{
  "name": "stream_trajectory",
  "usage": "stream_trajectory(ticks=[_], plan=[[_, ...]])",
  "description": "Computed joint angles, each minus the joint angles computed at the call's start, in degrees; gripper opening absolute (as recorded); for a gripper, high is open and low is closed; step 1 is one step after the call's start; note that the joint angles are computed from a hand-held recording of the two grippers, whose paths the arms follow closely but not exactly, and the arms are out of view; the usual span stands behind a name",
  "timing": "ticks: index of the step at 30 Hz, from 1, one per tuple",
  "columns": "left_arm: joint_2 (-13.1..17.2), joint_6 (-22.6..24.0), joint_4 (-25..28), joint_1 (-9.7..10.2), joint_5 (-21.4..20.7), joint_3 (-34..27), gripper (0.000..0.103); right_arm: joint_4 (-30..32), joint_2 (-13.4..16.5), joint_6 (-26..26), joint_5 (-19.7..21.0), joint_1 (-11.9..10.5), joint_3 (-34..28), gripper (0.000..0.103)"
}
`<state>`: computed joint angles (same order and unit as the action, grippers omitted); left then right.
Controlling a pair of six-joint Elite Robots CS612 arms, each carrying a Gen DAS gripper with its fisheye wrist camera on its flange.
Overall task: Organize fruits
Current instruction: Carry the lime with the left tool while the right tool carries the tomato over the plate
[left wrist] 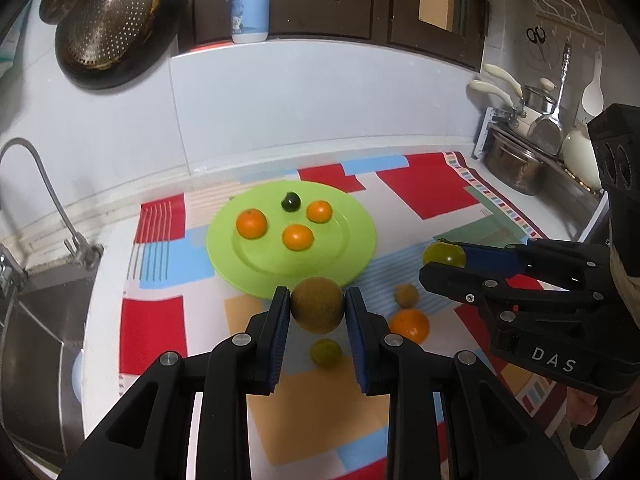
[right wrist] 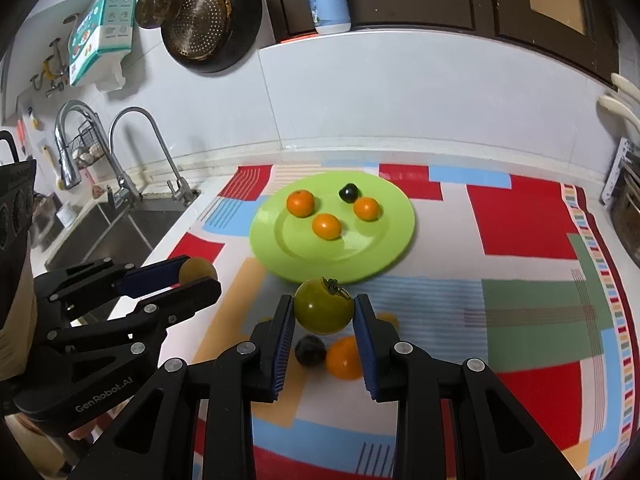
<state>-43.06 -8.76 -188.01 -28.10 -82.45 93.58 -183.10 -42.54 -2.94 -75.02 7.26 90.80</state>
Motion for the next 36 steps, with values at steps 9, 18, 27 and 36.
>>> stream_trajectory(ticks=[9, 18, 27, 36], plan=[[1.66, 3.20, 1.40, 1.74, -0.90, -3.80, 0.028, 2.63, 1.93, 0.80, -1.80, 0.99, -4.93, 0.031], [4.33, 4.74, 4.91, 3.58, -3.05, -9.23, 0.028, 7.53, 4.65, 1.46, -4.40, 1.64, -11.42, 0.031], [7.50, 6.44, 10.06, 4.83, -4.36, -14.46, 0.028, 13.31, 7.59, 1.99, -6.93, 2.16, -16.86, 0.031], [10.28, 7.35, 16.20, 5.59, -6.56, -18.51, 0.028, 20.38, 10.40, 3.07, -7.18, 2.33, -21.14, 0.031]])
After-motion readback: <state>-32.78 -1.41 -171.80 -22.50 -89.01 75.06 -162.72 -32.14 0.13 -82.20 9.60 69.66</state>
